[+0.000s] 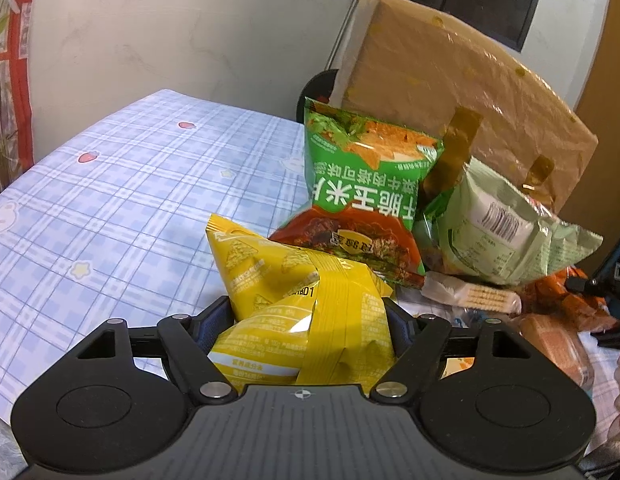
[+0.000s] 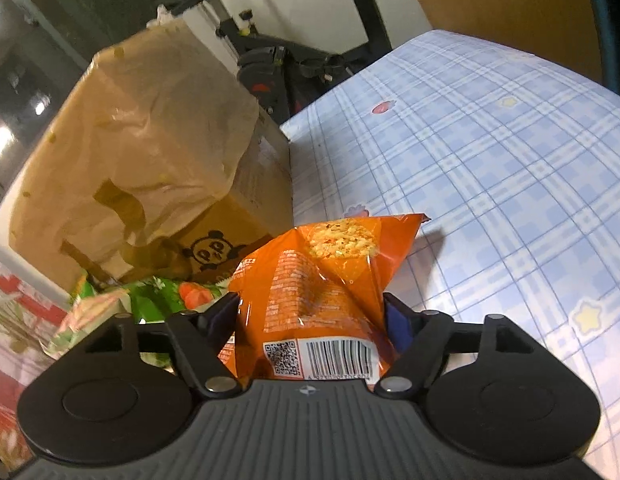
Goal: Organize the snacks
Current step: 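Close the left tool on the yellow bag while the right tool grasps the orange bag, lift, then carry both bags over the box and open both tools to drop them in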
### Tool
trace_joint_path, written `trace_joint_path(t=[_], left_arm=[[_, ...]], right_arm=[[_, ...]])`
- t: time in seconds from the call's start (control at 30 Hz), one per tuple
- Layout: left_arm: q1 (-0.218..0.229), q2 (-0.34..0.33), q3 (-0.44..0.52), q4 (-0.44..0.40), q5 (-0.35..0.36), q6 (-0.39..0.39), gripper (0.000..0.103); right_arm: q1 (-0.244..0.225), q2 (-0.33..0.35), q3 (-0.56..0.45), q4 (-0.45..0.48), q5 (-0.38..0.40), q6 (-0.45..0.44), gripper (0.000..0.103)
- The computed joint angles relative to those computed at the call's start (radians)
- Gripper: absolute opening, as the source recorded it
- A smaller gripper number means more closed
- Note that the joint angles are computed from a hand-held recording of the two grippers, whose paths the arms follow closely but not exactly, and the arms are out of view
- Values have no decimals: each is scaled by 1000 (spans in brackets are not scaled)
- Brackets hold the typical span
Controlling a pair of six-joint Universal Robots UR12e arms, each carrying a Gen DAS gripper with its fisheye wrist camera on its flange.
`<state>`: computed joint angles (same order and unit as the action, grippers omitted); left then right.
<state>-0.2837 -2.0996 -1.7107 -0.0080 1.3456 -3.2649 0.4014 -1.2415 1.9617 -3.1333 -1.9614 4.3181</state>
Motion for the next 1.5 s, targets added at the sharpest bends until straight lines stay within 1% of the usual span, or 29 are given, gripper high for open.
trace_joint_path(t=[0.17,0.33,0.4,0.5,0.57,0.67,0.87,1.0,1.07,1.23,1.37,1.5], left_arm=[[1,7,-8,24,1,-7,79],[2,16,-14,52,8,-22,79],[2,20,-17,63,15,-28,79],[3,32,-27,81,22,-28,79],[7,41,-36,96,16,-30,79],[14,56,-48,123,11,-28,79],[14,72,-46,185,27,-35,79],[10,74,-30,214,24,-34,79],[8,75,-18,215,26,-22,79],[-1,72,25,208,28,-14,79],[-8,63,65,235,22,-7,79],[-15,48,119,215,-2,5,79]], right_arm=[[19,6,1,-30,-49,38,72],[35,-1,-4,-44,-99,-2,72],[44,-2,-4,-62,-131,-14,72],[57,-8,-8,-59,-170,-36,72],[65,-13,-11,-55,-196,-48,72],[72,-20,-12,-73,-219,-62,72],[81,-24,-29,-141,-254,-125,72],[90,-17,-47,-227,-285,-225,72],[94,-14,-63,-249,-302,-272,72],[86,-17,-92,-261,-283,-320,72],[80,-14,-127,-276,-276,-395,72],[65,-9,-163,-289,-243,-457,72]])
